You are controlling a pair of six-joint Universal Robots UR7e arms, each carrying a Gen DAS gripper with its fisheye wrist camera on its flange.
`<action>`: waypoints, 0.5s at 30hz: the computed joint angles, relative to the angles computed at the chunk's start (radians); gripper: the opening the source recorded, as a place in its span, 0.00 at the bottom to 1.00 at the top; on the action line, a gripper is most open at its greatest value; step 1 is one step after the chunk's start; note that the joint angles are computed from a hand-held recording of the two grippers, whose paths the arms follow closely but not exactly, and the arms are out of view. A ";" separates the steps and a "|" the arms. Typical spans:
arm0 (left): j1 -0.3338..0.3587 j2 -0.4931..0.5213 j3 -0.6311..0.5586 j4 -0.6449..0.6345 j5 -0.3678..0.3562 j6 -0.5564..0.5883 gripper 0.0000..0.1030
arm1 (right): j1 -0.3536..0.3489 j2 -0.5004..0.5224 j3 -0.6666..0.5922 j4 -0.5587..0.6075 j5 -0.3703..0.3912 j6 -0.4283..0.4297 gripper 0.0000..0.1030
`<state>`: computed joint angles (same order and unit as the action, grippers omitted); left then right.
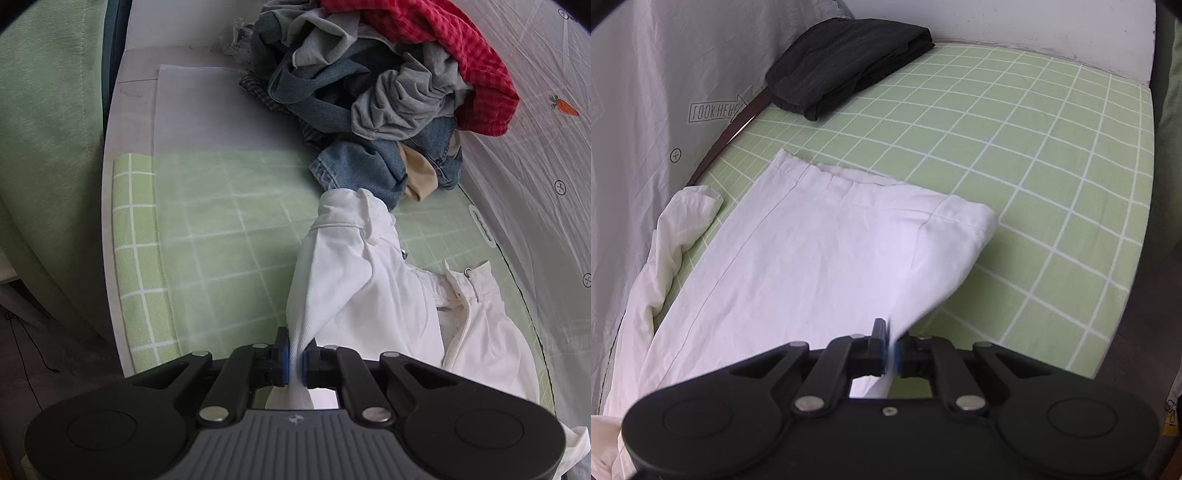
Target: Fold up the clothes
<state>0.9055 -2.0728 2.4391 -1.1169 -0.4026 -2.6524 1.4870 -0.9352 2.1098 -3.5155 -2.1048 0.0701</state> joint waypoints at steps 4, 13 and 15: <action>0.004 -0.039 0.026 -0.006 -0.016 0.027 0.09 | -0.007 0.009 0.023 -0.038 -0.004 -0.026 0.17; -0.006 -0.018 0.035 0.008 -0.042 -0.025 0.17 | -0.050 -0.009 -0.006 -0.078 0.006 -0.023 0.06; -0.016 -0.031 0.041 0.011 -0.048 -0.030 0.18 | -0.043 -0.008 -0.002 -0.116 -0.015 -0.058 0.03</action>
<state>0.8900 -2.1037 2.4802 -1.1063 -0.4509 -2.6825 1.4435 -0.9433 2.1082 -3.6312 -2.1195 0.0118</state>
